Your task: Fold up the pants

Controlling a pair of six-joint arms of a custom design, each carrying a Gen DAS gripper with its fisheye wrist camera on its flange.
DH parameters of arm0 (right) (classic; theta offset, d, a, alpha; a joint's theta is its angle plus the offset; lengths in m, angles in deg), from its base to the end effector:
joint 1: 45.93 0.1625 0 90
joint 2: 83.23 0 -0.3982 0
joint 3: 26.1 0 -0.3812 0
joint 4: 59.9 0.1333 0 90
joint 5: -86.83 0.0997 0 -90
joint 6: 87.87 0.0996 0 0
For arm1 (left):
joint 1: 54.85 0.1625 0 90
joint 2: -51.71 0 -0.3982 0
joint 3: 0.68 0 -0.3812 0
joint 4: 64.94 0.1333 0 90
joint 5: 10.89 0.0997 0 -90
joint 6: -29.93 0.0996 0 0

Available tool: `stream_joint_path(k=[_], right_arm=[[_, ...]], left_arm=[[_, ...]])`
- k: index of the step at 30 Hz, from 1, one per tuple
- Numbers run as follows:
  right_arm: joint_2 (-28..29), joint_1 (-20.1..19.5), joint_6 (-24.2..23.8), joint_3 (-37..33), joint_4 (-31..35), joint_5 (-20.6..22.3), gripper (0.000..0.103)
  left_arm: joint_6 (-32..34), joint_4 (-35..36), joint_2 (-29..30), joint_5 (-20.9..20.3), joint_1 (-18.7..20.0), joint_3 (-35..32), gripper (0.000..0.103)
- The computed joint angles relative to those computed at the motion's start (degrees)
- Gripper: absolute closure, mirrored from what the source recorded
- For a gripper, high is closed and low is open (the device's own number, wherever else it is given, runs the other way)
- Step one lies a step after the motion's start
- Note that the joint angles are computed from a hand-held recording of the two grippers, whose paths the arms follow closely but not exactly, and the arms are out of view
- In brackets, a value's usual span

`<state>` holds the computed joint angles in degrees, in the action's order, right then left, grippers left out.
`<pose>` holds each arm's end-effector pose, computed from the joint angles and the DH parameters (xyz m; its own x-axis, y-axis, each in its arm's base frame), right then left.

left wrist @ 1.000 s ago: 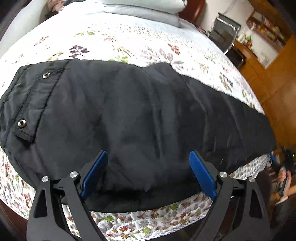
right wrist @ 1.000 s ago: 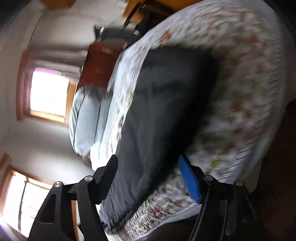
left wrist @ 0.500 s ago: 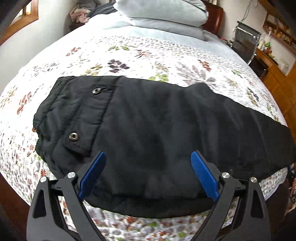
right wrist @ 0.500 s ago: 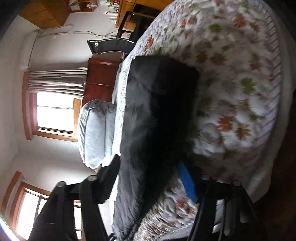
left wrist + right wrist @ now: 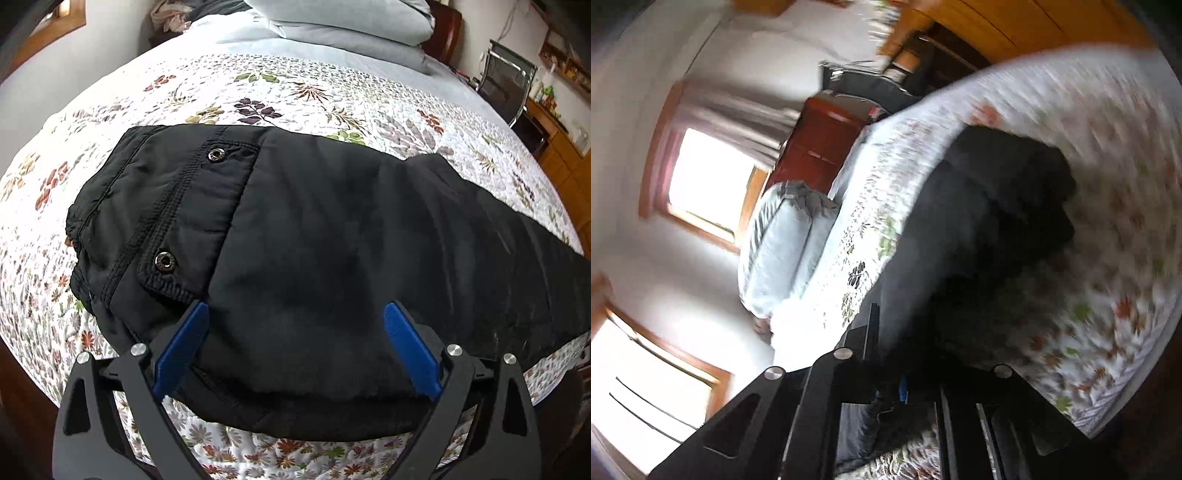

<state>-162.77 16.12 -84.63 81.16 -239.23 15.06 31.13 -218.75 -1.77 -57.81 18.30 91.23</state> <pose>-0.1080 -0.5544 0.4195 -0.9539 0.2255 -0.1982 0.2772 0.4079 -0.8699 0.0023 -0.6870 0.2226 -0.7782 -0.0503 -0.6259 0.2782 0.8659 -0.4156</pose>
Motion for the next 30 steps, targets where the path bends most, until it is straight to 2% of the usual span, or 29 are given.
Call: stream_joint_path(k=[3,5,9,14,17,20,22,26,30], right_arm=[[0.6,9.0,-9.2,-2.0,0.1,-13.5,0.095],[1.9,14.3,-15.4,-3.5,0.0,-20.7,0.095],[5.7,22.2,-25.2,-5.5,-0.5,-30.4,0.095],[10.7,28.4,-31.5,-8.2,1.5,-35.3,0.094],[12.8,30.7,-35.3,-7.6,1.7,-37.8,0.092],[16.2,31.8,-37.0,-10.1,4.3,-39.0,0.091],[16.4,32.2,-37.1,-8.2,4.4,-39.1,0.091],[19.9,33.5,-39.0,-9.2,5.9,-42.2,0.091],[25.1,35.5,-45.0,-10.7,6.2,-48.9,0.088]], left_arm=[[0.8,-0.3,0.3,0.5,-0.1,-0.1,0.007],[0.8,-0.6,0.0,-0.2,0.0,0.1,0.007],[-0.7,-0.8,-1.0,-2.6,0.5,0.5,0.007],[-2.8,-1.1,-2.1,-5.7,1.2,0.8,0.007],[-3.7,-1.6,-2.5,-6.7,1.5,1.0,0.006],[-4.3,-2.3,-2.8,-7.7,1.7,1.2,0.006],[-4.5,-2.5,-2.9,-8.1,1.8,1.3,0.006],[-4.6,-2.9,-3.0,-8.9,2.0,1.3,0.005],[-4.5,-3.3,-3.3,-9.7,2.3,1.6,0.005]])
